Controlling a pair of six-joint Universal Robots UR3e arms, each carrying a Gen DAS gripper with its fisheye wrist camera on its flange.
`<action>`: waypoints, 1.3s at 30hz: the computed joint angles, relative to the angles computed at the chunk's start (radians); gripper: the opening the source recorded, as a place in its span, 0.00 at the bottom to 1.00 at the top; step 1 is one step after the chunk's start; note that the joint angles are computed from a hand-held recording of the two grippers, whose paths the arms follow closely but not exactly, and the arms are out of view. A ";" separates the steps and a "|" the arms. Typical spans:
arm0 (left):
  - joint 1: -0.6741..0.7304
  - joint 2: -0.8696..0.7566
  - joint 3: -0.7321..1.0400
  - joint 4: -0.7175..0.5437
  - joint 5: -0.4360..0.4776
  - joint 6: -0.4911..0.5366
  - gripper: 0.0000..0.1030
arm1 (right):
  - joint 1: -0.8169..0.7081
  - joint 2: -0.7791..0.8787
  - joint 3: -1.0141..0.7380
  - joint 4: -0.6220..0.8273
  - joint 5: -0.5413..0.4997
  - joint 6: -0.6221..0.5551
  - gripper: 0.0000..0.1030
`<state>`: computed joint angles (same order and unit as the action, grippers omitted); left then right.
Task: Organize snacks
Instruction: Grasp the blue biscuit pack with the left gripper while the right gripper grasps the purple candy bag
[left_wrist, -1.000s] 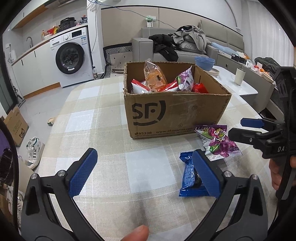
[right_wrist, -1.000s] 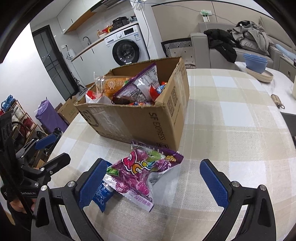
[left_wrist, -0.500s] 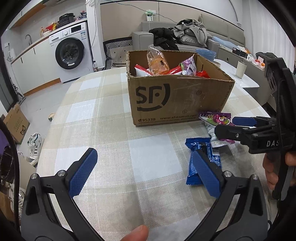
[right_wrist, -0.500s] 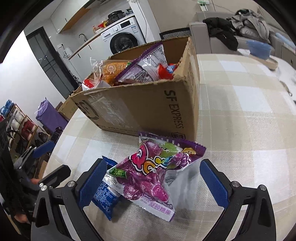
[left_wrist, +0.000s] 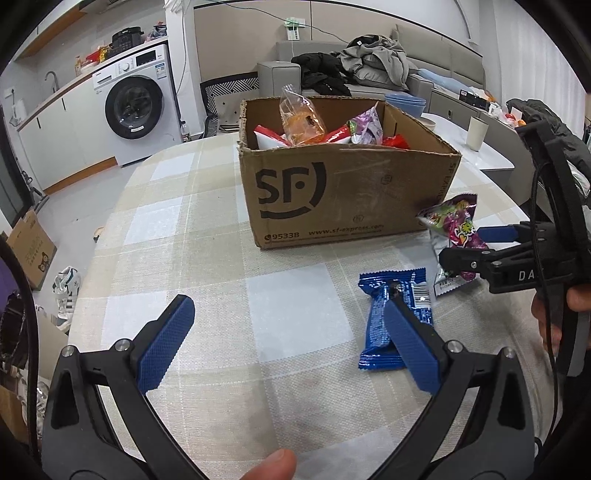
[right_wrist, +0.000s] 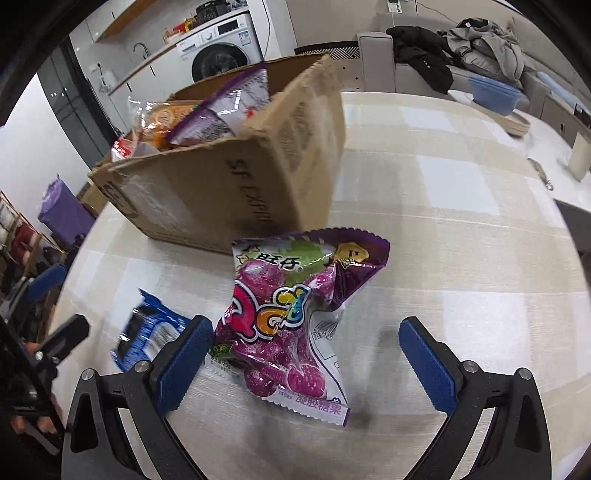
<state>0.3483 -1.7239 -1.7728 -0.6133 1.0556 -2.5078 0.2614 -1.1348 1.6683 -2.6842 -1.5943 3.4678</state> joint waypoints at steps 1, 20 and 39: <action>-0.002 0.002 -0.003 -0.004 -0.002 0.001 0.99 | -0.004 -0.005 0.003 0.010 -0.008 -0.011 0.99; -0.122 -0.080 0.024 -0.050 0.013 0.000 0.99 | -0.055 -0.070 0.120 -0.110 0.103 -0.075 0.92; -0.154 -0.142 0.097 -0.155 -0.023 0.052 0.70 | -0.083 -0.063 0.173 -0.209 0.186 -0.101 0.55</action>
<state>0.1941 -1.8661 -1.6754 -0.7684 1.0329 -2.4554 0.1782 -1.1976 1.8412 -2.8932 -1.4086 3.3666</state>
